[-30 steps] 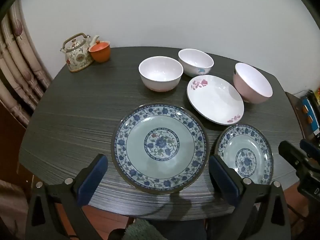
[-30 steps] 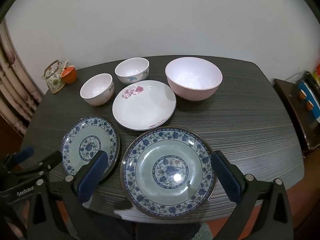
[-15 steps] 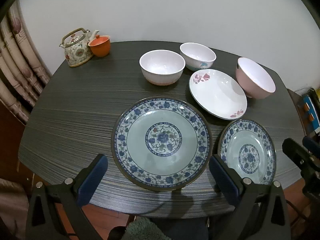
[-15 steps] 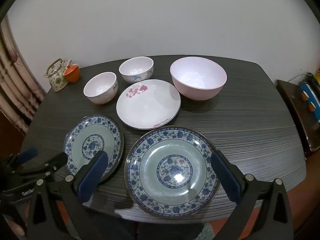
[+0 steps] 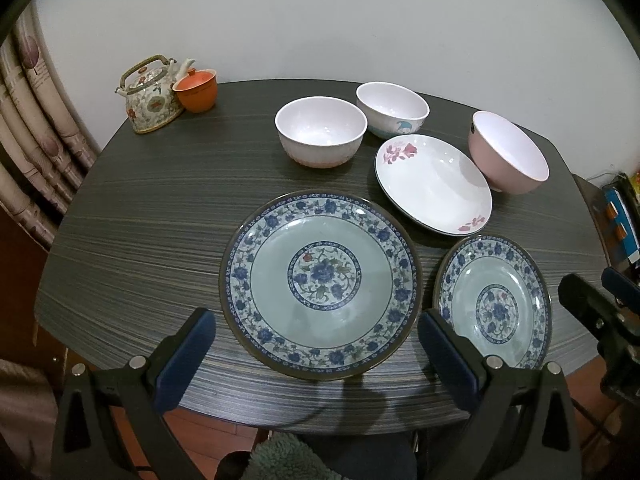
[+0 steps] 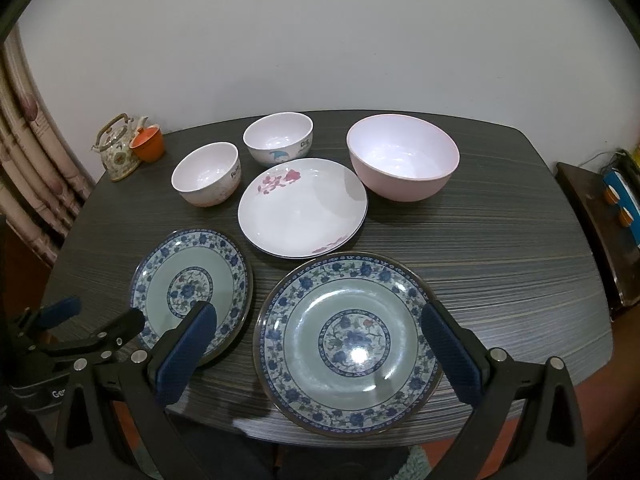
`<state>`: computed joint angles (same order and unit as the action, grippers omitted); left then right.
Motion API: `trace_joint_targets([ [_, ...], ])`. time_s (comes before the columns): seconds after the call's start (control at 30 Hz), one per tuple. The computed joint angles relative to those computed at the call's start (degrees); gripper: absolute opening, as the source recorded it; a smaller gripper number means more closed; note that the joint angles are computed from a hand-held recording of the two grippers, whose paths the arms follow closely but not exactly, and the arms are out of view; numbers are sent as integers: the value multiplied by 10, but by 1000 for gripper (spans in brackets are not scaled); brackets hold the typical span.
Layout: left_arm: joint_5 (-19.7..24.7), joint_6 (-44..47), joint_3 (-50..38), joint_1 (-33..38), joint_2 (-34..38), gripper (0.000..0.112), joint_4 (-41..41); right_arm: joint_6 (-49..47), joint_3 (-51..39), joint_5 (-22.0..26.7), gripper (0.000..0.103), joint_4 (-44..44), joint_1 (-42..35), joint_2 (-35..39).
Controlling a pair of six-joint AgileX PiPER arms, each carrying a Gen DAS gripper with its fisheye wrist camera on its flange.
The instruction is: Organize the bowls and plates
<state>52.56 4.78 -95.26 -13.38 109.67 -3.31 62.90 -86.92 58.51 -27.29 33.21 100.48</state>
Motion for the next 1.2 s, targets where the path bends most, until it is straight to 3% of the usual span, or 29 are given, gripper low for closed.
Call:
trace_joint_targets([
  [1.2,2,4,5,4,1,103,3,1,2,-4,101,2,3,1],
])
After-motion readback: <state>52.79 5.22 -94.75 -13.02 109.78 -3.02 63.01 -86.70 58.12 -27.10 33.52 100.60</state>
